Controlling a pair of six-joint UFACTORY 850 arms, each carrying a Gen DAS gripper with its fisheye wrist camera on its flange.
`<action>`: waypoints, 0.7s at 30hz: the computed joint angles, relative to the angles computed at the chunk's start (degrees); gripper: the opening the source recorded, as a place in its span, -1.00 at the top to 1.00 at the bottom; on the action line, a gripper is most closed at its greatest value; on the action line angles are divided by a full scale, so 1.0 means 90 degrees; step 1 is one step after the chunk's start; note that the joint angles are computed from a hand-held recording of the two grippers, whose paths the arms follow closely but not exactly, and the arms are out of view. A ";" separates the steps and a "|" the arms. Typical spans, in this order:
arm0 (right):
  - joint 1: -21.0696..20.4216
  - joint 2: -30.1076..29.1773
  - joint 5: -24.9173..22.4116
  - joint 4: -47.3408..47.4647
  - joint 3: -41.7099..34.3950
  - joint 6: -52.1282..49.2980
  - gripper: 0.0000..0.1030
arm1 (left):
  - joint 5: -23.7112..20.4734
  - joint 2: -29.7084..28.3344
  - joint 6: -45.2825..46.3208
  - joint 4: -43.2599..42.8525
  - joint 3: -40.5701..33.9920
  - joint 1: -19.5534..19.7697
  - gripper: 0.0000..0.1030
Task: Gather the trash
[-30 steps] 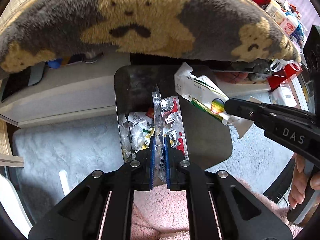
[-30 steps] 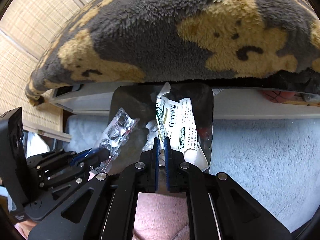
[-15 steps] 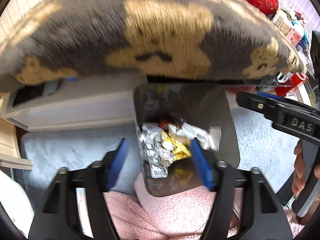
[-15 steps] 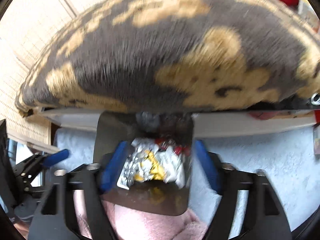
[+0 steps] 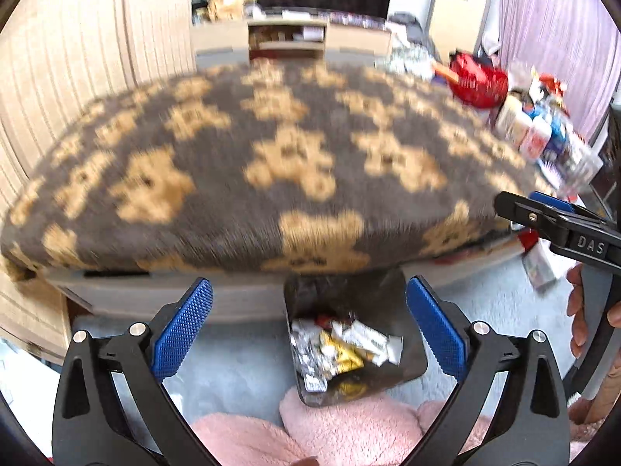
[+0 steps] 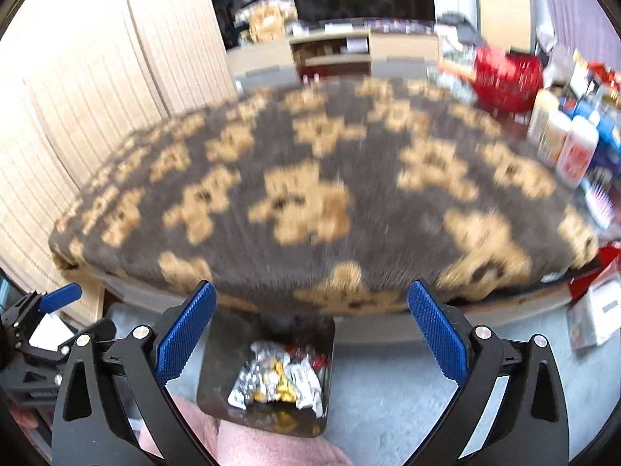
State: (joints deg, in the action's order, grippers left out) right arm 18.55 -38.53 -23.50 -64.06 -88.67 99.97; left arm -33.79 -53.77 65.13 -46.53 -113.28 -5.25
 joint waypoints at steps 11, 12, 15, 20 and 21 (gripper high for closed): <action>0.0521 0.1023 -0.1568 -0.2439 0.0631 0.1928 -0.93 | 0.0352 0.1245 0.2677 -0.2902 0.1107 0.0237 -0.84; 0.0568 0.1081 -0.1688 -0.2579 0.0684 0.2065 -0.93 | 0.0352 0.1370 0.3013 -0.3249 0.1238 0.0255 -0.84; 0.0726 0.1236 -0.2077 -0.2927 0.0823 0.2370 -0.93 | 0.0337 0.1670 0.3888 -0.4116 0.1593 0.0304 -0.84; 0.1043 0.1383 -0.3035 -0.3174 0.0970 0.2610 -0.93 | 0.0310 0.2068 0.5176 -0.5359 0.2138 0.0359 -0.84; 0.1082 0.1397 -0.3166 -0.3185 0.0984 0.2616 -0.93 | 0.0314 0.2133 0.5333 -0.5555 0.2225 0.0364 -0.84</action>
